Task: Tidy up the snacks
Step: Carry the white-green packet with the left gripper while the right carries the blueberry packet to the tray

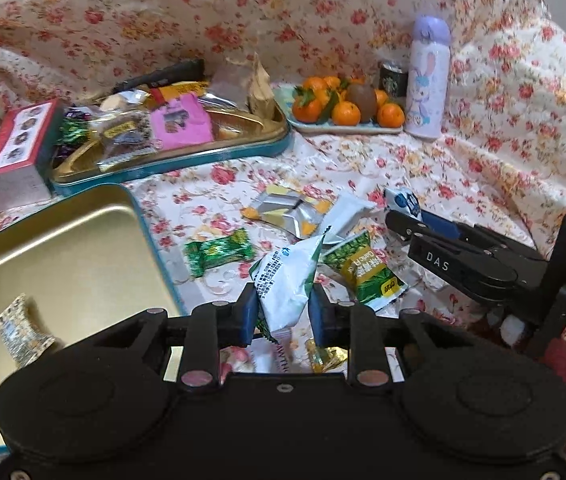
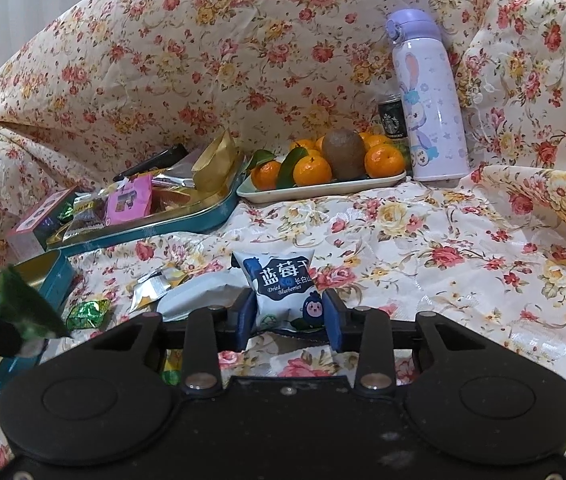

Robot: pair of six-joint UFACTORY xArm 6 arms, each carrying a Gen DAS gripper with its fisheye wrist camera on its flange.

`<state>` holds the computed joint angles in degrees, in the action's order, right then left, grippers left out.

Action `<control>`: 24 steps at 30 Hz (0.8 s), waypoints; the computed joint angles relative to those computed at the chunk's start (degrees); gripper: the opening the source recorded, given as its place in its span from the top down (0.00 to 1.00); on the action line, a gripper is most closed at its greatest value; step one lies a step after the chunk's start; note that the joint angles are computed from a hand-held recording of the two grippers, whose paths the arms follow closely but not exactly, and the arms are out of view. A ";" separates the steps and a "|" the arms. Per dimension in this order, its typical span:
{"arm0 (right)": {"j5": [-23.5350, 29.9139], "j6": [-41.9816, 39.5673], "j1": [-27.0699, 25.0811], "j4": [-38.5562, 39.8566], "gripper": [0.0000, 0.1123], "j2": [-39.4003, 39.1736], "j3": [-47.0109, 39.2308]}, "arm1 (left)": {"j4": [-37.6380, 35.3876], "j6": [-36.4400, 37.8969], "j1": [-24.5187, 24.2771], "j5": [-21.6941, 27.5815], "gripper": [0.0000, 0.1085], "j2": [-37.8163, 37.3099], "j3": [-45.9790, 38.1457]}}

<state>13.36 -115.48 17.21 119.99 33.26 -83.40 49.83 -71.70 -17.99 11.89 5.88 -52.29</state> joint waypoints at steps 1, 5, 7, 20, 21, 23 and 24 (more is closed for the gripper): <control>-0.09 -0.41 -0.02 0.57 0.66 -0.01 -0.04 | 0.68 -0.98 0.33 -0.15 0.69 -0.87 0.74; -0.92 -1.79 0.05 2.51 0.66 0.12 -0.43 | 4.46 -5.94 2.29 -0.03 0.69 -5.34 4.56; -1.77 -3.18 0.16 4.16 0.66 0.27 -0.83 | 6.48 -8.44 3.45 0.41 0.69 -7.54 6.43; -8.22 -8.16 1.54 9.24 0.66 2.06 -4.43 | 14.20 -18.30 11.96 2.13 0.69 -19.29 19.40; -8.74 -8.62 1.69 9.52 0.66 2.25 -4.79 | 14.87 -18.86 12.53 2.22 0.69 -19.81 20.11; -9.86 -10.36 1.96 10.85 0.67 2.65 -5.60 | 16.10 -19.74 13.50 2.68 0.69 -20.85 21.37; -10.63 -12.10 2.12 12.18 0.67 2.93 -6.24 | 16.60 -19.99 14.00 2.75 0.69 -21.37 21.98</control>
<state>2.73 -127.59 19.33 132.16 36.20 -89.63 66.43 -91.69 -3.99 14.65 -15.48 -30.32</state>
